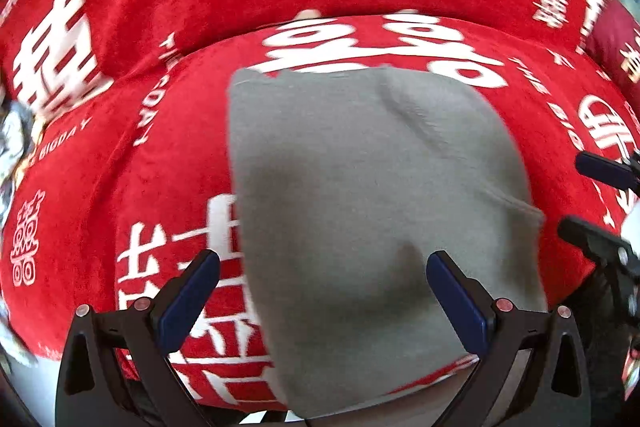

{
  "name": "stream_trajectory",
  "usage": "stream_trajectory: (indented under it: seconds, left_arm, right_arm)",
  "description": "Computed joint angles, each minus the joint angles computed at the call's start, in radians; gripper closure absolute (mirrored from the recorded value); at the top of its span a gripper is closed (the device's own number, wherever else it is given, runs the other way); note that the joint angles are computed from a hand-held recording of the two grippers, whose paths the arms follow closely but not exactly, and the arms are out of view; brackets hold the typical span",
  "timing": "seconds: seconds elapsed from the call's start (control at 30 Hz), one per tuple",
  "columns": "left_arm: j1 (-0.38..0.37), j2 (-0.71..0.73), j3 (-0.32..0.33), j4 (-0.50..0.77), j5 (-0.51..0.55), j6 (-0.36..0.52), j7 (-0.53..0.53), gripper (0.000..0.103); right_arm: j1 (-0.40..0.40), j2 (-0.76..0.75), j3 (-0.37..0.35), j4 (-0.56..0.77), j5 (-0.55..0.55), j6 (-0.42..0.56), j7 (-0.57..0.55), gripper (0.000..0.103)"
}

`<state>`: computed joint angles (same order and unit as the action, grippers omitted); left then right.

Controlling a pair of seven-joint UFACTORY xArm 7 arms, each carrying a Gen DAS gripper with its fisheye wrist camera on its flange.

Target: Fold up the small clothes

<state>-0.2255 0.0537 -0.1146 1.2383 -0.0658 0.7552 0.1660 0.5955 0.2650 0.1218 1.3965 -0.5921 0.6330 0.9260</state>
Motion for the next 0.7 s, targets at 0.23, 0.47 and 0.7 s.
stream_trajectory:
  seconds: [0.23, 0.47, 0.7]
  left_arm:
    - [0.047, 0.056, 0.017, 0.017, -0.112, 0.017, 0.0, 0.0]
    - [0.043, 0.053, 0.014, 0.033, -0.086, 0.004, 0.011, 0.0]
    - [0.056, 0.154, 0.044, 0.183, -0.034, -0.003, -0.122, 0.0]
  right_arm:
    - [0.005, 0.217, 0.023, 0.225, 0.163, 0.019, -0.191, 0.036]
    - [0.056, 0.211, -0.042, 0.216, 0.192, 0.059, -0.167, 0.032]
    - [0.032, 0.185, -0.057, 0.241, 0.17, 0.052, -0.123, 0.03]
